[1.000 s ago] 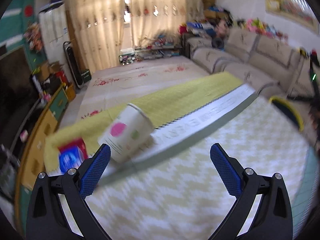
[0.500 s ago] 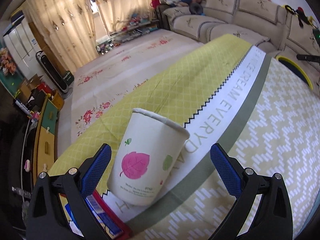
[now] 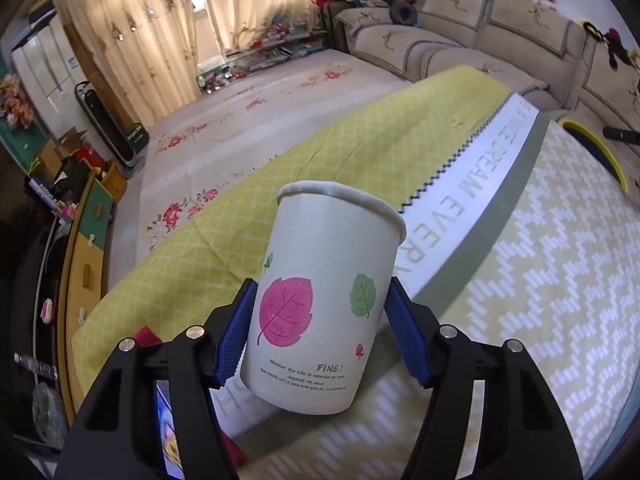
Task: Collect trash
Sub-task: 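Carry the paper cup into the yellow bin and open the left tool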
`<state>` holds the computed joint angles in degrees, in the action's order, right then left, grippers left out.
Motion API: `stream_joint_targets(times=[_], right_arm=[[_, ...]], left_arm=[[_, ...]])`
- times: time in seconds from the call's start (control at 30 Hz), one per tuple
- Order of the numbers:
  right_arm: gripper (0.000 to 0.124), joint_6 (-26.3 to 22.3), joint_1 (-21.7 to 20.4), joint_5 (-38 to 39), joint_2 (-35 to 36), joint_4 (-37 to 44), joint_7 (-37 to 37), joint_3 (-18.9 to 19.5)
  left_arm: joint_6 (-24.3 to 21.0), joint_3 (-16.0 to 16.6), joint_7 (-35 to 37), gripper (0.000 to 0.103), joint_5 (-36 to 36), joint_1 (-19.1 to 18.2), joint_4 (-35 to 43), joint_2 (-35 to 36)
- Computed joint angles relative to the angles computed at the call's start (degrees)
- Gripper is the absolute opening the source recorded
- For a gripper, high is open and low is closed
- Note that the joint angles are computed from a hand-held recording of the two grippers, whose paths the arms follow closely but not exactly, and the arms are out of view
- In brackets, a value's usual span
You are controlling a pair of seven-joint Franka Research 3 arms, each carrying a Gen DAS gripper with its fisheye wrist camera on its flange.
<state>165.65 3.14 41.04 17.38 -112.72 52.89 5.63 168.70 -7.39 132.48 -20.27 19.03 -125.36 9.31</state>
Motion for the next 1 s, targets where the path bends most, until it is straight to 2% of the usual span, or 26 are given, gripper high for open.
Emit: stream_joint_targets(times=[0.07, 0.17, 0.27, 0.33, 0.4, 0.5, 0.67, 0.73, 0.77, 0.87, 1.0], right_arm=[[0.073, 0.0, -1.4, 2.8, -1.3, -1.3, -2.8, 1.2], [0.073, -0.2, -3.0, 8.2, -3.8, -3.4, -8.1, 2.2], [0.073, -1.1, -3.3, 13.4, -6.4, -5.7, -13.3, 1.5], [0.073, -2.0, -3.3, 17.1, -8.3, -7.3, -17.2, 0.6], [0.073, -2.6, -2.9, 20.0, -10.3, -9.2, -20.4, -0.6], [0.073, -3.4, -2.2, 23.7, -13.3, -12.2, -25.1, -3.0], [0.073, -3.9, -1.6, 29.2, -18.2, -17.3, -32.5, -7.0], [0.073, -4.0, -1.6, 30.4, -19.4, -18.5, -34.1, -8.3], [0.073, -4.2, -1.9, 31.0, -19.9, -19.1, -34.9, -9.1], [0.074, -4.2, -2.6, 32.6, -20.8, -20.2, -36.6, -10.7], [0.074, -4.4, -4.0, 34.2, -21.0, -20.5, -38.0, -12.2]], left_arm=[[1.6, -0.3, -1.5, 0.064, -0.7, -0.8, -2.6, -2.3], [4.4, 0.6, -5.9, 0.064, 1.2, -4.0, -7.7, -6.8], [6.2, 1.3, -13.6, 0.064, 6.6, -7.6, -11.9, -11.1], [7.2, 0.5, -19.3, 0.064, 10.9, -9.3, -14.0, -13.3], [8.3, -2.3, -27.5, 0.064, 18.2, -9.3, -15.3, -14.6], [8.8, -3.4, -30.7, 0.064, 18.8, -13.9, -14.5, -14.4], [7.6, -4.3, -31.2, 0.065, 17.8, -22.6, -6.8, -8.4], [7.1, -4.7, -33.0, 0.065, 20.0, -24.8, -3.0, -5.2], [5.9, -5.7, -33.0, 0.065, 20.6, -25.8, 0.5, -2.5], [3.2, -6.2, -37.3, 0.065, 25.9, -29.3, 8.6, 3.8], [-3.3, -8.8, -38.2, 0.065, 27.8, -31.5, 21.7, 13.3]])
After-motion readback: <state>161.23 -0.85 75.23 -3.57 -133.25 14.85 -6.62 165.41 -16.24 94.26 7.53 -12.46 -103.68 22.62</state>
